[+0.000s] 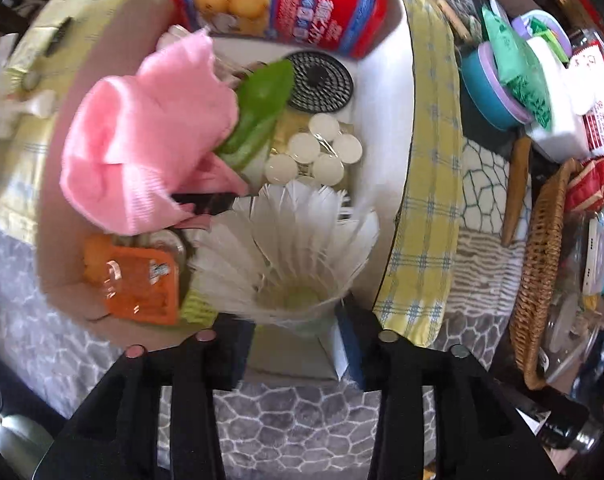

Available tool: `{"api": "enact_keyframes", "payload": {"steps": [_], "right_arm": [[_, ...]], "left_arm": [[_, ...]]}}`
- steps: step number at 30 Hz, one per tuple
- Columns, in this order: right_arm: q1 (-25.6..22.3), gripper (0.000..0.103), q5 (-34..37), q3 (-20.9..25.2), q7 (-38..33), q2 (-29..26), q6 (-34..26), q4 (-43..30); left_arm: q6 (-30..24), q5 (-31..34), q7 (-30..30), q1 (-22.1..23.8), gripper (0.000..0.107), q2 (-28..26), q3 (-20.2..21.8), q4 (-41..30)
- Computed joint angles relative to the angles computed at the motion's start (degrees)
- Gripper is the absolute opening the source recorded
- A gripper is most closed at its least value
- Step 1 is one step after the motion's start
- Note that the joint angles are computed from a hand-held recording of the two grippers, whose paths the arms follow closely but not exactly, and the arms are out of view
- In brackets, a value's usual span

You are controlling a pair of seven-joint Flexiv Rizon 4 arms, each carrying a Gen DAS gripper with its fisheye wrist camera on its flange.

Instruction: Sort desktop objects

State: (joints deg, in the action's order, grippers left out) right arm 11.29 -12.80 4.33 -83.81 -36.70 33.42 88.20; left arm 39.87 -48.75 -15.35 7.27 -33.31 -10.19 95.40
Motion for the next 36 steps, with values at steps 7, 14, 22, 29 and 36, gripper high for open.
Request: {"api": "enact_keyframes", "payload": {"steps": [7,14,22,29,36], "right_arm": [[-0.5,0.056,1.0,0.6,1.2,4.3,5.3,3.8],[-1.7,0.062,9.5,6.0,0.2,12.0,23.3,11.8],[-1.4,0.067,25.2,15.8,-5.9,10.4,38.1,12.1],[2.3,0.067,27.9,19.3,-4.1,2.0,43.0,7.0],[7.7,0.067,23.7,18.3,3.1,-6.4,47.5,1.7]], "left_arm": [[1.5,1.1,1.0,0.3,0.088,0.4,0.8,0.4],[7.3,-2.6,4.1,3.3,0.103,1.3,1.1,4.1],[14.9,-9.7,10.7,8.0,0.103,2.6,3.4,8.0],[17.2,-10.5,4.5,12.9,0.103,-3.8,2.9,1.6],[18.4,-9.7,-1.2,16.2,0.103,-12.1,-0.7,-7.3]]}}
